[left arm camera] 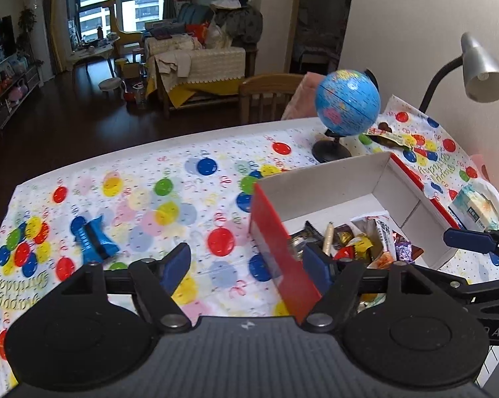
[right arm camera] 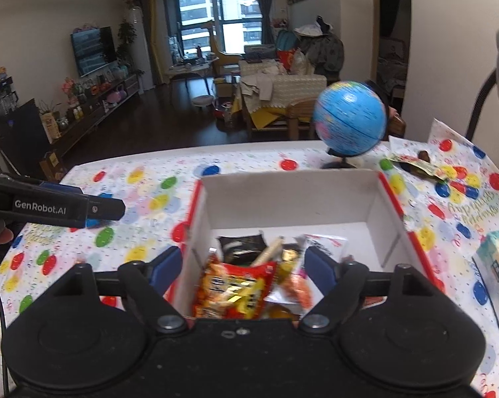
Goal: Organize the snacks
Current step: 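Withdraw both tools from the box toward the blue packet and small candy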
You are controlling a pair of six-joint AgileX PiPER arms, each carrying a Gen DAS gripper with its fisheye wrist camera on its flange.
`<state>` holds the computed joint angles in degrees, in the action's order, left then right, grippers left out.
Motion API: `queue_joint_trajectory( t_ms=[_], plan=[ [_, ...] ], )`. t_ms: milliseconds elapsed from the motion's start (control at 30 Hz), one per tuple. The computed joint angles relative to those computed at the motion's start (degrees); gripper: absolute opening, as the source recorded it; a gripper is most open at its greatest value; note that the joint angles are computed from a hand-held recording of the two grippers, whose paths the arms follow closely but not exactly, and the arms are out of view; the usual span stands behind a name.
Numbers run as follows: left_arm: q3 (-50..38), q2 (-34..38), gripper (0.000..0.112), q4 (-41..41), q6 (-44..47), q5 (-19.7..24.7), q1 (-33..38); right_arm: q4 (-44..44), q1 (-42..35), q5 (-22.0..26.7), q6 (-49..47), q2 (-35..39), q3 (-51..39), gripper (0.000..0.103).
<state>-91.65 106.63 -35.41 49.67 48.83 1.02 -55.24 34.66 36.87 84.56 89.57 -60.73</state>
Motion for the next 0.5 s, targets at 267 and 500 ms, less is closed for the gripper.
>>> queue_joint_trajectory(
  t_ms=[267, 500],
  plan=[
    [-2.16, 1.06, 0.086, -3.73, 5.91, 4.43, 8.41, 1.19, 4.83, 2.16, -0.98, 6.48, -9.06, 0.095],
    [-7.52, 4.88, 0.101, -5.47, 9.14, 8.7, 14.8, 2.06, 8.3, 3.94, -2.11, 12.89, -17.22, 0.1]
  ],
)
